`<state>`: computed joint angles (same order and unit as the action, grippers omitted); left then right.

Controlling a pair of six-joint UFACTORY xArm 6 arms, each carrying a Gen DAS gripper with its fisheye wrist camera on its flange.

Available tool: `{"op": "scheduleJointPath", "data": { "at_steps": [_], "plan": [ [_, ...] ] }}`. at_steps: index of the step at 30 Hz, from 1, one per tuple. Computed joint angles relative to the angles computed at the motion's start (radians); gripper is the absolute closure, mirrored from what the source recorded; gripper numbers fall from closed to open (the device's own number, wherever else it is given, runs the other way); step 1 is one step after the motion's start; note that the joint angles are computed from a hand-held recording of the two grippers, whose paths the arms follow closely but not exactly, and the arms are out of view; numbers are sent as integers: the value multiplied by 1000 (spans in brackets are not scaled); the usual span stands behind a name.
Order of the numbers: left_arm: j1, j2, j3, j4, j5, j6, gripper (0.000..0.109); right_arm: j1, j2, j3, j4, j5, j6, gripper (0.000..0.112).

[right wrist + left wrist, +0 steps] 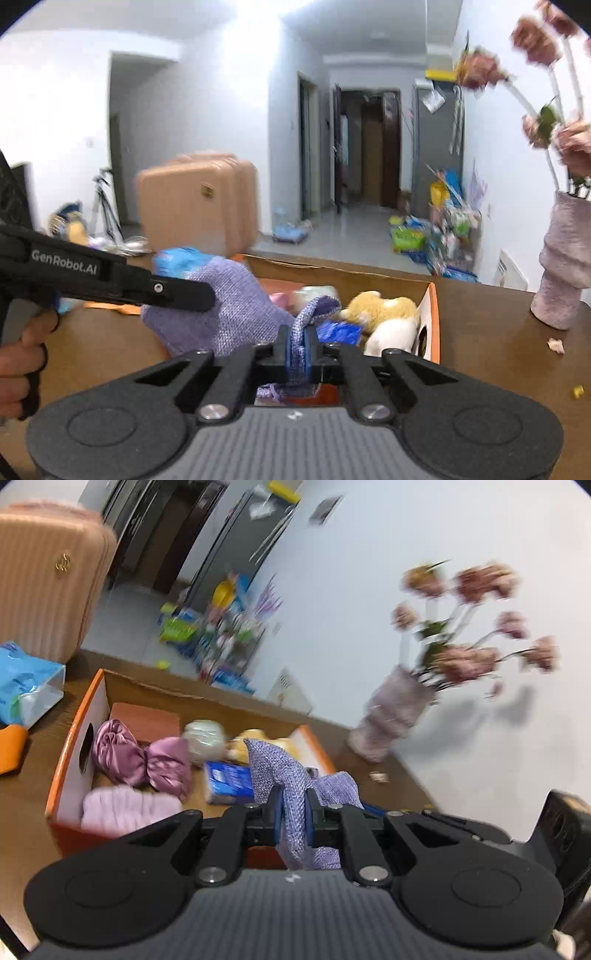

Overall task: Organize soft objects
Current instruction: 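Lift the mesh bag with both grippers and carry it over the box, then lower the mesh bag into the box and open both grippers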

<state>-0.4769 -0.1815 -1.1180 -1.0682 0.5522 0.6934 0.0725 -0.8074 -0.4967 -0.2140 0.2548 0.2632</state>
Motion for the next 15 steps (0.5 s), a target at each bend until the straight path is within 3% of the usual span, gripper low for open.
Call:
{"op": "scheduleJointPath", "data": {
  "at_steps": [2,5,8,12,15],
  "plan": [
    [-13,103,-75,143,-32,-120,96,-27,153,-78,33,-21,-7,106],
    [-26,212,-144,397,-37,-303,96,-32,315,-171,78,41,-29,105],
    [-40,233,-121,549,-96,-358,94,-23,402,-223,102,104,-45,104],
    [-46,224,-91,548,-128,-310,91,-15,441,-241,69,102,15,99],
    [-37,210,-94,546,-94,-305,74,-18,426,-228,59,99,21,95]
  ]
}}
